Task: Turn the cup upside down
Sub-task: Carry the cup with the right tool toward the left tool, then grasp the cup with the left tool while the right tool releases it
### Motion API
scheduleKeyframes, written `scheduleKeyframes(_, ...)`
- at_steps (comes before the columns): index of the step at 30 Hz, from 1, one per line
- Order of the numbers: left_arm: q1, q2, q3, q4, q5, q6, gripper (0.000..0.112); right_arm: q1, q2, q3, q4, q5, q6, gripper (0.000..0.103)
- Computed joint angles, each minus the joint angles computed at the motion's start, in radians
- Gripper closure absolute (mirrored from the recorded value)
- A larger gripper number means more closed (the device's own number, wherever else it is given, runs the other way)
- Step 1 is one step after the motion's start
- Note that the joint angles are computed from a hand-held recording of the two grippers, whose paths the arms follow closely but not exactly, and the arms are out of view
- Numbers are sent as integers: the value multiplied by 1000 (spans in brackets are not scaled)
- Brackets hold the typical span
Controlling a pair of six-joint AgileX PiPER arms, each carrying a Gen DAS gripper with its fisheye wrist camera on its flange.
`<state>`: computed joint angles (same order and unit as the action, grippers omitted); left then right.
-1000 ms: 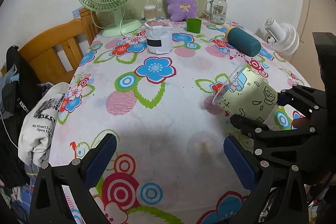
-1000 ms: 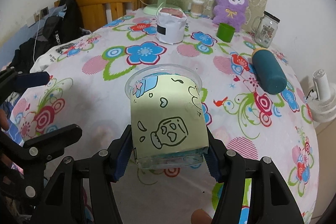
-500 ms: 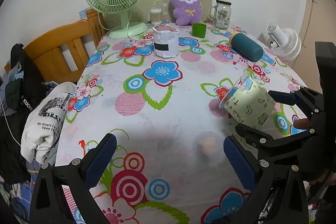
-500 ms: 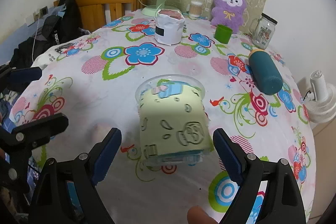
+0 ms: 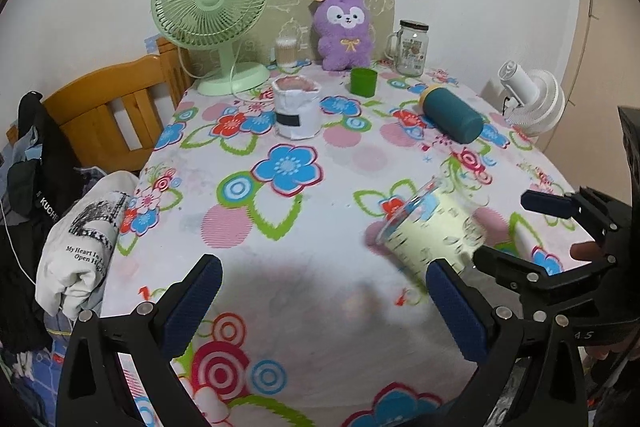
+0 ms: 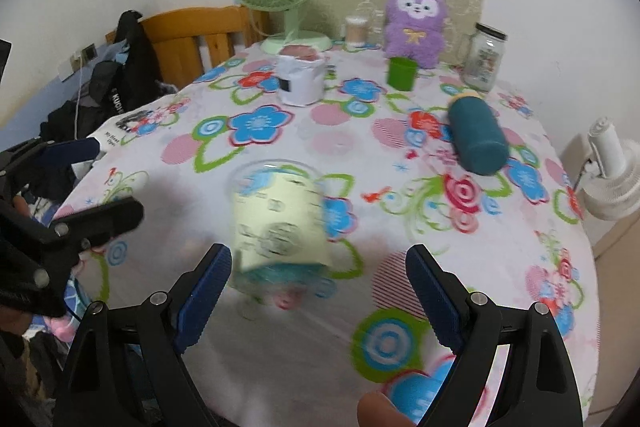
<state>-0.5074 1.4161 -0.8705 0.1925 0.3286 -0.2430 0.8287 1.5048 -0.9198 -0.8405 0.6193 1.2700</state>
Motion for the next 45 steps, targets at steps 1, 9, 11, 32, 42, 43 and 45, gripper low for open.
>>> scheduleKeyframes(1, -14, 4, -7, 15, 3, -28, 9, -6, -20, 19, -3, -2, 7, 13)
scheduleKeyframes(9, -182, 94, -62, 290, 9, -401, 9, -124, -229, 203, -6, -39, 32, 13)
scheduleKeyframes(11, -219, 129, -78, 369, 14, -498, 9, -164, -269, 240, 4, -54, 29, 12)
scheduleKeyframes(32, -350, 360, -166, 851, 118, -1178, 14, -426, -364, 383, 232, -252, -216, 12)
scheduleKeyframes(42, -351, 298, -98, 978, 116, -1333, 34, -404, -343, 375, 219, -270, -195, 12)
scheduleKeyframes(43, -348, 289, -95, 969, 115, -1321, 34, -399, -343, 375, 212, -269, -185, 12)
scheduleKeyframes(45, -334, 271, -101, 885, 110, -1224, 35, -394, -339, 373, 209, -274, -178, 12)
